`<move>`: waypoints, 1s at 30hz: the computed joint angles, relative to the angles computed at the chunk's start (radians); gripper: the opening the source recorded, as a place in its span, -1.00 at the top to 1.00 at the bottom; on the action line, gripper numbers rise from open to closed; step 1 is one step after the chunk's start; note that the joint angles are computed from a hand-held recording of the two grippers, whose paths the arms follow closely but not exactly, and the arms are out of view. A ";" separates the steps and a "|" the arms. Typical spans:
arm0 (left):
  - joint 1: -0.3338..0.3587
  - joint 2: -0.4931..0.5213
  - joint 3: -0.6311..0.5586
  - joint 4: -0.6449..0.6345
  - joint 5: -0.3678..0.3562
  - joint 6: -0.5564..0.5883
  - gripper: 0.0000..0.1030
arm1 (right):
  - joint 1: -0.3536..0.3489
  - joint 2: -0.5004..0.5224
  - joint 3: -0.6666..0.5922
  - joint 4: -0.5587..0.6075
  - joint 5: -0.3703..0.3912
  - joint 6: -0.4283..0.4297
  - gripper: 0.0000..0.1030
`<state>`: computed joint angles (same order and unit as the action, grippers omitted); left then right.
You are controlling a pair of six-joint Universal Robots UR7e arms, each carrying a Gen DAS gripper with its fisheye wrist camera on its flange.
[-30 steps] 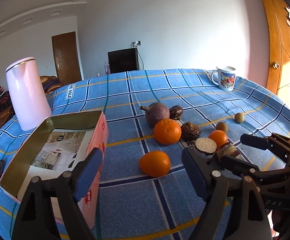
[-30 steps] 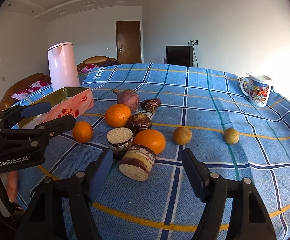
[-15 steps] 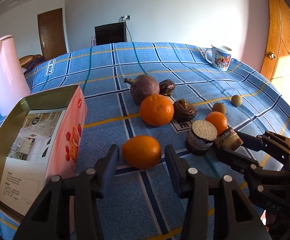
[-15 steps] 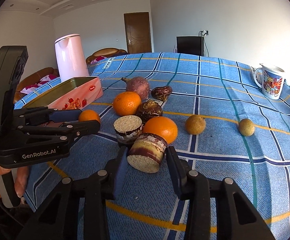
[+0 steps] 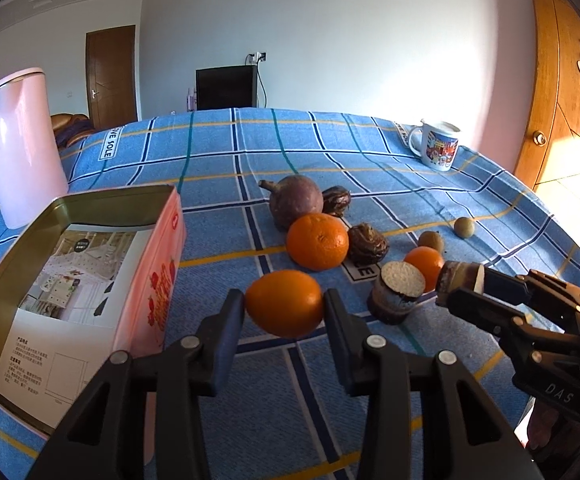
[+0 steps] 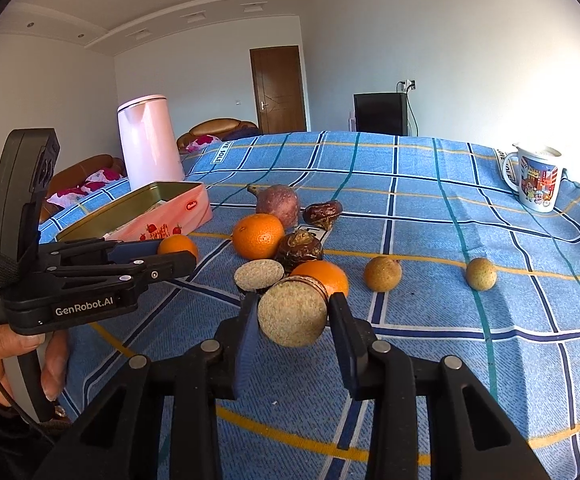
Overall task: Organize fruits
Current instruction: 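Close the left tool on the orange while the right tool grasps the beige cake, then carry the orange in the left tool and the cake in the right tool over the tin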
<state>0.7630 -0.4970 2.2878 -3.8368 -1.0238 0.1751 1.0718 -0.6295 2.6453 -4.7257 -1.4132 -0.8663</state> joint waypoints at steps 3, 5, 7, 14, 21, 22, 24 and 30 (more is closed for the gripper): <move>-0.009 -0.004 0.013 -0.048 0.013 0.021 0.18 | 0.004 0.011 0.003 -0.030 0.010 -0.004 0.28; -0.015 -0.007 0.023 -0.085 0.020 0.036 0.18 | 0.009 0.015 0.010 -0.051 0.025 -0.009 0.28; -0.021 -0.011 0.032 -0.117 0.032 0.046 0.18 | 0.021 0.016 0.016 -0.067 0.039 -0.015 0.28; -0.017 -0.027 0.054 -0.206 0.070 0.090 0.18 | 0.113 -0.027 -0.009 0.005 0.004 -0.021 0.28; 0.023 -0.065 0.060 -0.235 0.076 0.109 0.18 | 0.225 -0.058 -0.070 0.108 -0.050 -0.037 0.28; 0.028 -0.070 0.060 -0.237 0.080 0.110 0.18 | 0.242 -0.060 -0.081 0.125 -0.060 -0.040 0.28; 0.045 -0.086 0.054 -0.233 0.082 0.111 0.18 | 0.280 -0.061 -0.107 0.159 -0.086 -0.045 0.28; 0.099 -0.135 0.039 -0.218 0.084 0.124 0.18 | 0.371 -0.056 -0.190 0.282 -0.145 -0.056 0.28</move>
